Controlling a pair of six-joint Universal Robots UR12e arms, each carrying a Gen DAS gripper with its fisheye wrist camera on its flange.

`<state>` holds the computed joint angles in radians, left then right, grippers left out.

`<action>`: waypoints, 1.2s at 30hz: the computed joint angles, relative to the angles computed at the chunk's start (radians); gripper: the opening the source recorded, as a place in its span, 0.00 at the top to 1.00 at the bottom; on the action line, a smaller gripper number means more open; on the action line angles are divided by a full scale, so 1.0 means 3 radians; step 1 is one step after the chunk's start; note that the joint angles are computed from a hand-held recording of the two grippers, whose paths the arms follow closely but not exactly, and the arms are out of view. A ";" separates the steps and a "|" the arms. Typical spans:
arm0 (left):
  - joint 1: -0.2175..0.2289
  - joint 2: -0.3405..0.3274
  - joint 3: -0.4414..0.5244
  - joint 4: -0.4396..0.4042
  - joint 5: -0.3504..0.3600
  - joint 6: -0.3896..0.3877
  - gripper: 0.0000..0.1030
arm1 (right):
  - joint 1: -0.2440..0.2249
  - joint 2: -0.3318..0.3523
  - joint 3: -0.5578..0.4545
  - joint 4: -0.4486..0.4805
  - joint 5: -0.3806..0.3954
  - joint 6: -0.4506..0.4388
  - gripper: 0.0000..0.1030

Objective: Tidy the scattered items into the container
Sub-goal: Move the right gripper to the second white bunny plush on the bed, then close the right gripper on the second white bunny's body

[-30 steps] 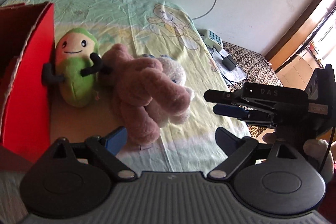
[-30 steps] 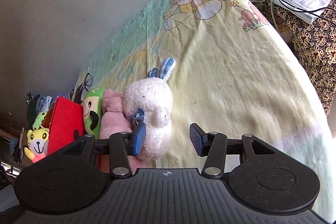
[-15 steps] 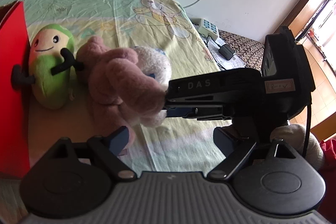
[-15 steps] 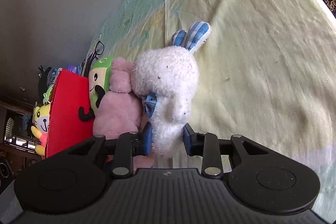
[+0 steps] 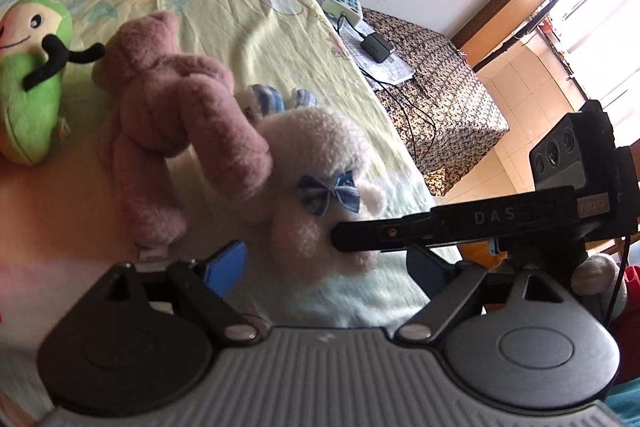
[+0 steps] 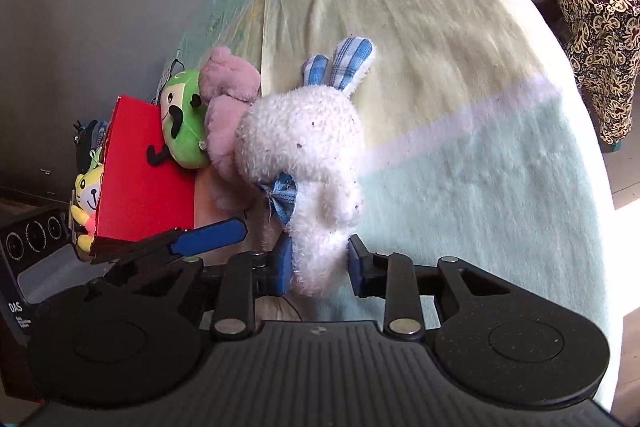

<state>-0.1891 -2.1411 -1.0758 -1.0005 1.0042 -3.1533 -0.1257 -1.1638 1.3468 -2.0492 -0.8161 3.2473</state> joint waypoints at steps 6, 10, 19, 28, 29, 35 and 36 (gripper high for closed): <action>-0.0001 -0.0054 0.0069 -0.0079 -0.0202 0.0166 0.14 | -0.0048 -0.0095 0.0106 -0.0153 -0.0122 -0.0001 0.57; -0.0038 -0.0154 0.0204 -0.0214 -0.0196 0.0171 0.14 | -0.0099 -0.0129 0.0247 -0.0780 -0.0254 0.0487 0.46; -0.0104 -0.0273 0.0350 -0.0190 0.0005 0.0145 0.15 | -0.0062 0.0072 0.0181 -0.1056 -0.0041 0.0946 0.34; -0.0175 -0.0261 0.0347 -0.0085 0.0297 0.0295 0.22 | -0.0113 0.0122 0.0197 -0.1077 0.0427 0.1114 0.54; -0.0179 -0.0250 0.0332 -0.0068 0.0320 0.0315 0.24 | -0.0111 0.0117 0.0192 -0.1041 0.0459 0.1090 0.58; -0.0150 -0.0079 0.0073 0.0072 0.0323 0.0394 0.25 | -0.0056 0.0039 0.0172 -0.0623 0.0548 0.0613 0.56; -0.0134 -0.0044 0.0022 0.0080 0.0306 0.0396 0.25 | -0.0040 0.0016 0.0179 -0.0572 0.0550 0.0515 0.56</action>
<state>-0.2293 -2.1543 -1.0692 -0.9764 1.0962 -3.0343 -0.1377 -1.1589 1.4007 -2.2206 -0.6512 3.4019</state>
